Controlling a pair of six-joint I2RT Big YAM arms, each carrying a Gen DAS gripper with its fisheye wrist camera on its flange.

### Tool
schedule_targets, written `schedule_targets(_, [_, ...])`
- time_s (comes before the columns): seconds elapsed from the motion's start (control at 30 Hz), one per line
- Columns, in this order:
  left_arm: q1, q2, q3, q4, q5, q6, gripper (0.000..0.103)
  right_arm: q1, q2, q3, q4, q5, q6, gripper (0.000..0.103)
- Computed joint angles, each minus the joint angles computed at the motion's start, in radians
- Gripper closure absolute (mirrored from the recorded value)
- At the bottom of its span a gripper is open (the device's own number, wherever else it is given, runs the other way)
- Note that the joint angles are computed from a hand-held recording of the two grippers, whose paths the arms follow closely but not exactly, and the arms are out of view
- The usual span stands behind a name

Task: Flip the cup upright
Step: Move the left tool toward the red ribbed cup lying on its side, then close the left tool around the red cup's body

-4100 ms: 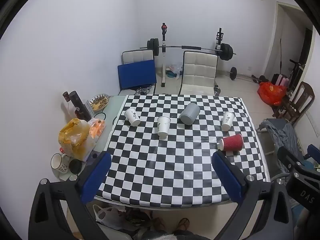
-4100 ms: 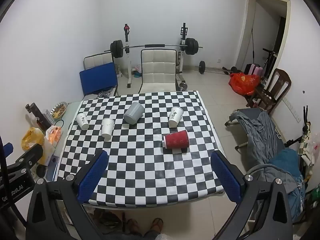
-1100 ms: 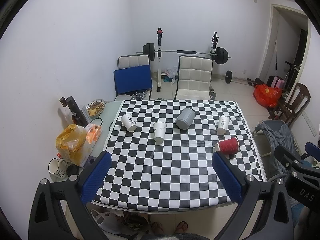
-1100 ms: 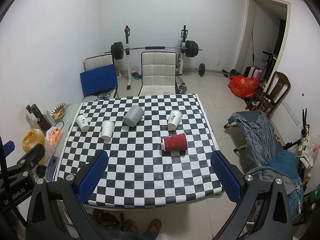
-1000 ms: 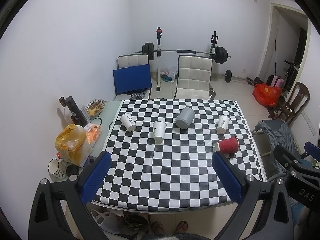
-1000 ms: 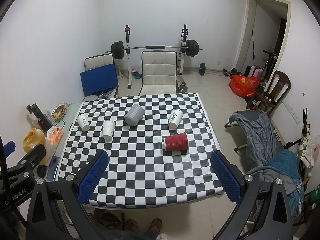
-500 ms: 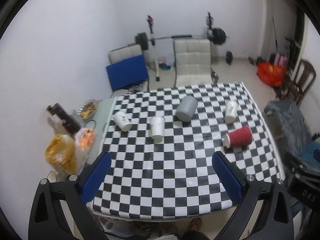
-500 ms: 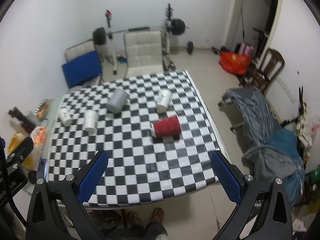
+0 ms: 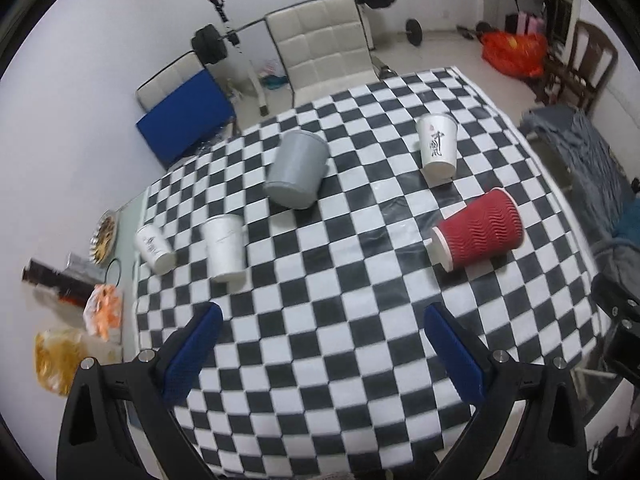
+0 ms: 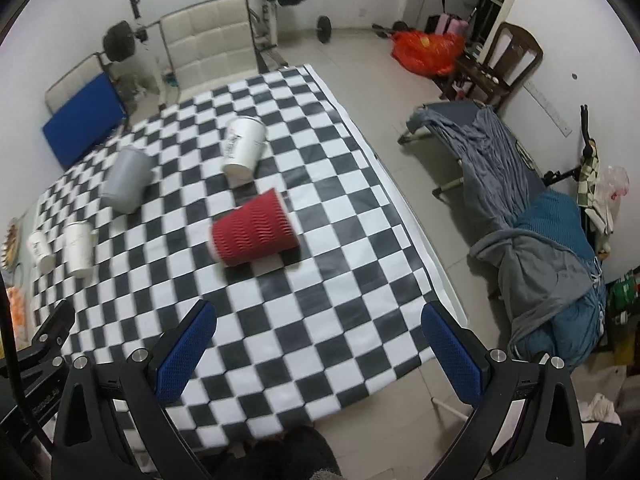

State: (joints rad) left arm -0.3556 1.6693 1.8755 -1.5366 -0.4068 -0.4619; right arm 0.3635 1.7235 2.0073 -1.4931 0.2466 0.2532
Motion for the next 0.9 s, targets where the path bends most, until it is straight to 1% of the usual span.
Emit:
schedule_targets(0.17, [0.011,0.112,0.056,0.032,-0.010,0.067,0.000,-0.054,0.096,0.021,0.022,-0.026,-0.012,0.000])
schedule_targets(0.27, [0.018,0.173,0.087,0.043,0.000,0.109,0.000,-0.086,0.153,0.037,0.023,-0.045,-0.010,0.000])
schedule_targets(0.37, [0.021,0.225,0.117,0.051,0.029,0.166,0.000,-0.111,0.207,0.052,0.021,-0.066,-0.008,0.000])
schedule_targets(0.4, [0.022,0.239,0.122,0.060,0.053,0.200,0.000,-0.119,0.224,0.056,0.021,-0.069,-0.008,0.000])
schedule_targets(0.5, [0.016,0.260,0.133,0.096,0.087,0.285,0.000,-0.140,0.269,0.066,0.016,-0.078,-0.008,0.000])
schedule_targets(0.6, [0.000,0.263,0.126,0.148,0.111,0.405,0.000,-0.159,0.290,0.051,0.015,-0.091,-0.010,0.000])
schedule_targets(0.67, [-0.015,0.270,0.126,0.174,0.122,0.502,0.000,-0.170,0.293,0.034,0.016,-0.097,-0.010,0.000])
schedule_targets(0.73, [-0.026,0.294,0.146,0.178,0.130,0.581,0.000,-0.181,0.293,0.016,0.017,-0.114,-0.008,0.000])
schedule_targets(0.77, [-0.032,0.315,0.166,0.169,0.129,0.617,0.001,-0.185,0.291,0.008,0.016,-0.121,-0.008,0.000])
schedule_targets(0.9, [-0.044,0.377,0.232,0.146,0.129,0.689,0.001,-0.196,0.293,-0.010,0.021,-0.125,-0.010,0.000])
